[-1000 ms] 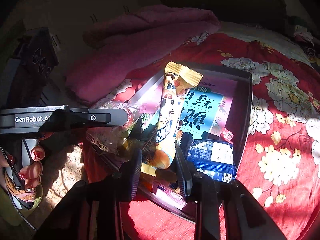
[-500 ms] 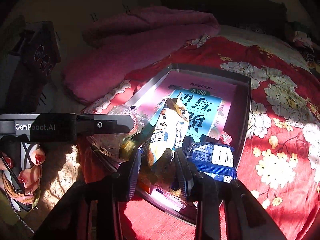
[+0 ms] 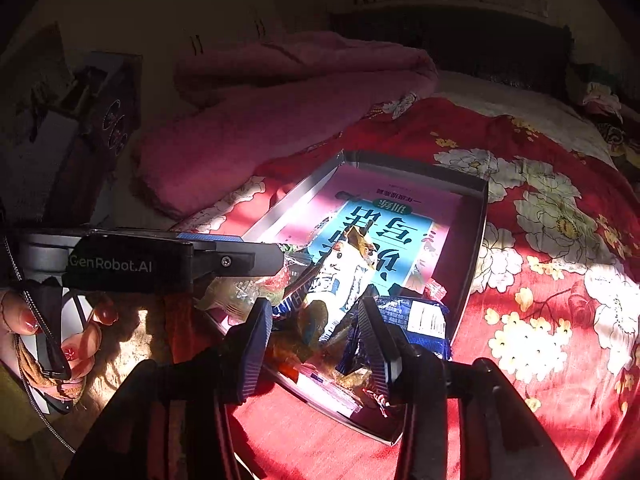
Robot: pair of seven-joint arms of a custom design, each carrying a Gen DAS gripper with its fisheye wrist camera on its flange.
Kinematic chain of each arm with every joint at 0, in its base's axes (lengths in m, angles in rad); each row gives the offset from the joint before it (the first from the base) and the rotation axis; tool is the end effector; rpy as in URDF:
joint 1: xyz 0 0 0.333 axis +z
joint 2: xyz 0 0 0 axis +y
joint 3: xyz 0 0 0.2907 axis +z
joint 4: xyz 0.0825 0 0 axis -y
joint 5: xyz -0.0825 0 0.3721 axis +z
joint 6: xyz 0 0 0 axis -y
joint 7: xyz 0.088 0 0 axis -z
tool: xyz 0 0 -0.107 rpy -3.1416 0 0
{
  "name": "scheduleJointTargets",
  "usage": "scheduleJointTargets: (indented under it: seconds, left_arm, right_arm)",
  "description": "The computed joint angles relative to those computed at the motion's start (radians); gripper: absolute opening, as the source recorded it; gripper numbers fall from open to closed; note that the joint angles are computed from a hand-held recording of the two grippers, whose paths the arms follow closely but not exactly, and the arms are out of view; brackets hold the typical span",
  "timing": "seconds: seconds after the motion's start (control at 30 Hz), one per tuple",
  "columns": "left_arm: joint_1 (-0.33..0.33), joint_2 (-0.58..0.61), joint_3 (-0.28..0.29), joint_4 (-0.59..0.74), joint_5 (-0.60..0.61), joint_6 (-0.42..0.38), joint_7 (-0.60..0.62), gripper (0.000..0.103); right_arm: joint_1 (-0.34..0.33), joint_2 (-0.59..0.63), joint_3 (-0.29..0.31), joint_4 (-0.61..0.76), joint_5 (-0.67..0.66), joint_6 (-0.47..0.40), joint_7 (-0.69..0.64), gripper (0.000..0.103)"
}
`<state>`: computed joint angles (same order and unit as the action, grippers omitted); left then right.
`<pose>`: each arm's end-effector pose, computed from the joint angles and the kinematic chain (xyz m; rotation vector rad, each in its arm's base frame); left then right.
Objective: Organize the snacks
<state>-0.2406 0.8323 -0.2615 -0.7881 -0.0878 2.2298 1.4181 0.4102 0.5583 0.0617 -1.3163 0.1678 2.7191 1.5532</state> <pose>0.7221 -0.2878 0.5051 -1.8717 2.2250 -1.0211 0.6690 0.3208 0.4979 -1.8935 1.3342 -0.3872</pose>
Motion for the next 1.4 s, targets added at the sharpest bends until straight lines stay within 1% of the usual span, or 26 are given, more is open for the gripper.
scheduleJointTargets:
  seconds: [0.03,0.1,0.2,0.3,0.4,0.57,0.7,0.8,0.97,1.1,1.2,1.27,1.33,1.4]
  left_arm:
    - [-0.002,-0.001,0.002,0.0,0.003,0.0,0.0,0.058]
    - [-0.003,-0.012,0.002,-0.013,0.007,0.01,0.004,0.066]
    - [-0.003,-0.042,0.001,-0.052,0.013,0.038,0.015,0.07]
    - [-0.011,-0.084,0.009,-0.107,0.034,0.084,0.017,0.075]
    - [-0.023,-0.133,0.023,-0.172,0.071,0.133,0.007,0.077]
    - [-0.028,-0.211,0.032,-0.282,0.116,0.187,-0.028,0.078]
    - [-0.026,-0.285,0.03,-0.395,0.138,0.229,-0.059,0.079]
    - [-0.021,-0.328,0.022,-0.458,0.14,0.244,-0.085,0.079]
    - [-0.024,-0.42,0.019,-0.586,0.165,0.27,-0.12,0.079]
    - [-0.021,-0.492,0.018,-0.692,0.17,0.278,-0.157,0.08]
    - [-0.02,-0.527,0.02,-0.752,0.177,0.291,-0.189,0.08]
    - [-0.021,-0.541,0.02,-0.774,0.184,0.287,-0.204,0.08]
    - [-0.023,-0.55,0.021,-0.785,0.195,0.287,-0.218,0.08]
    - [-0.023,-0.557,0.018,-0.794,0.197,0.29,-0.22,0.08]
  right_arm:
    - [0.001,-0.008,-0.003,-0.012,-0.001,0.01,0.002,0.049]
    - [0.003,-0.022,-0.008,-0.033,-0.007,0.026,0.005,0.05]
    - [0.014,-0.046,-0.025,-0.066,-0.026,0.051,0.023,0.057]
    - [0.019,-0.072,-0.035,-0.102,-0.043,0.082,0.045,0.064]
    - [0.027,-0.11,-0.049,-0.157,-0.06,0.137,0.075,0.072]
    - [0.069,-0.173,-0.112,-0.235,-0.154,0.185,0.168,0.078]
    - [0.061,-0.229,-0.109,-0.306,-0.186,0.228,0.203,0.092]
    - [0.065,-0.271,-0.116,-0.358,-0.215,0.252,0.243,0.094]
    - [0.049,-0.33,-0.096,-0.426,-0.235,0.263,0.275,0.099]
    - [0.056,-0.385,-0.099,-0.489,-0.295,0.261,0.34,0.101]
    - [0.059,-0.422,-0.097,-0.525,-0.38,0.217,0.411,0.102]
    - [0.056,-0.446,-0.091,-0.551,-0.45,0.187,0.482,0.102]
    - [0.041,-0.469,-0.069,-0.581,-0.47,0.168,0.517,0.102]
    - [0.023,-0.485,-0.045,-0.61,-0.48,0.173,0.542,0.102]
